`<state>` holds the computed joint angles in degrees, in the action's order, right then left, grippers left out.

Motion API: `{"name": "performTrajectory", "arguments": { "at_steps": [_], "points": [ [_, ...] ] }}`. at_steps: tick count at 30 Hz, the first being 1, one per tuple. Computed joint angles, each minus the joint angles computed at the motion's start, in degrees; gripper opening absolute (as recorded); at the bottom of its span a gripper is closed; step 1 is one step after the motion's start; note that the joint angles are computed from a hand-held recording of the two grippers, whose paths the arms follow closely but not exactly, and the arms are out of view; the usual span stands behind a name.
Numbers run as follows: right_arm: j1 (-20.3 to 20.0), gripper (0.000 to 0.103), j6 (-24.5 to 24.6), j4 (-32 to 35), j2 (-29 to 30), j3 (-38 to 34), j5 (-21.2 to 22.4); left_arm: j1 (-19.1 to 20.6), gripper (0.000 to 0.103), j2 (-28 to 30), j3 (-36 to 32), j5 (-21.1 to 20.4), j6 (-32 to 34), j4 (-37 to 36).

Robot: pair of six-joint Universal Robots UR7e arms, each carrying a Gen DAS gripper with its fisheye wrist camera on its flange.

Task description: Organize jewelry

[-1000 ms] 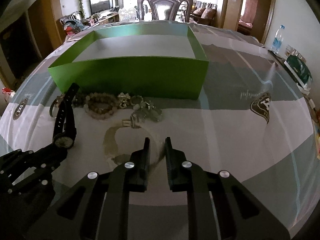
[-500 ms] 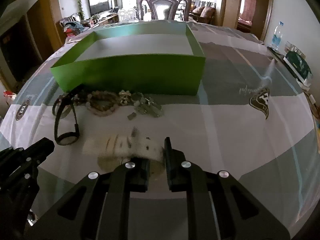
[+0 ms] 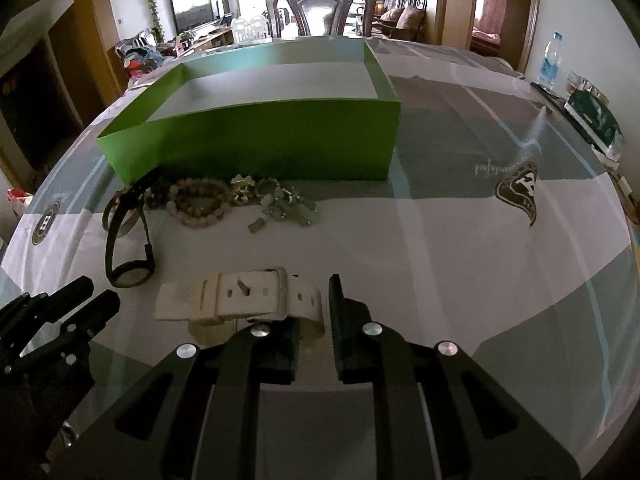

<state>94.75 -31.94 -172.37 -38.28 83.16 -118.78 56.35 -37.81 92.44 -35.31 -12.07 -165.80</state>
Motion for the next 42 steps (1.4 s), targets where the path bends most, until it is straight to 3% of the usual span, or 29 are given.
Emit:
{"name": "performTrajectory", "arguments": {
  "at_steps": [3,8,16,22,31,42],
  "points": [
    [-0.18,0.014,0.05,-0.26,-0.06,0.28,0.32,1.04,0.037,-0.71,0.00,0.44,-2.97,1.95],
    [-0.39,0.014,0.17,-0.18,-0.36,0.56,0.79,1.18,0.040,-1.04,-0.05,-0.01,-2.10,0.81],
    [-0.44,0.014,0.02,-0.53,-0.47,0.91,0.74,0.25,0.073,2.25,-5.78,-0.61,2.42,0.87],
    [-0.43,0.014,-0.07,-0.55,-0.61,1.11,0.64,0.48,0.074,4.16,-9.10,-1.63,3.07,4.14],
    [-0.45,0.014,0.48,-0.50,-0.68,1.20,0.30,1.76,0.069,3.78,-10.03,-6.80,2.38,4.06],
    [-0.80,0.014,0.82,-0.04,-0.83,1.16,0.51,0.65,0.077,0.62,-4.92,-10.05,2.88,1.98]
  ]
}}
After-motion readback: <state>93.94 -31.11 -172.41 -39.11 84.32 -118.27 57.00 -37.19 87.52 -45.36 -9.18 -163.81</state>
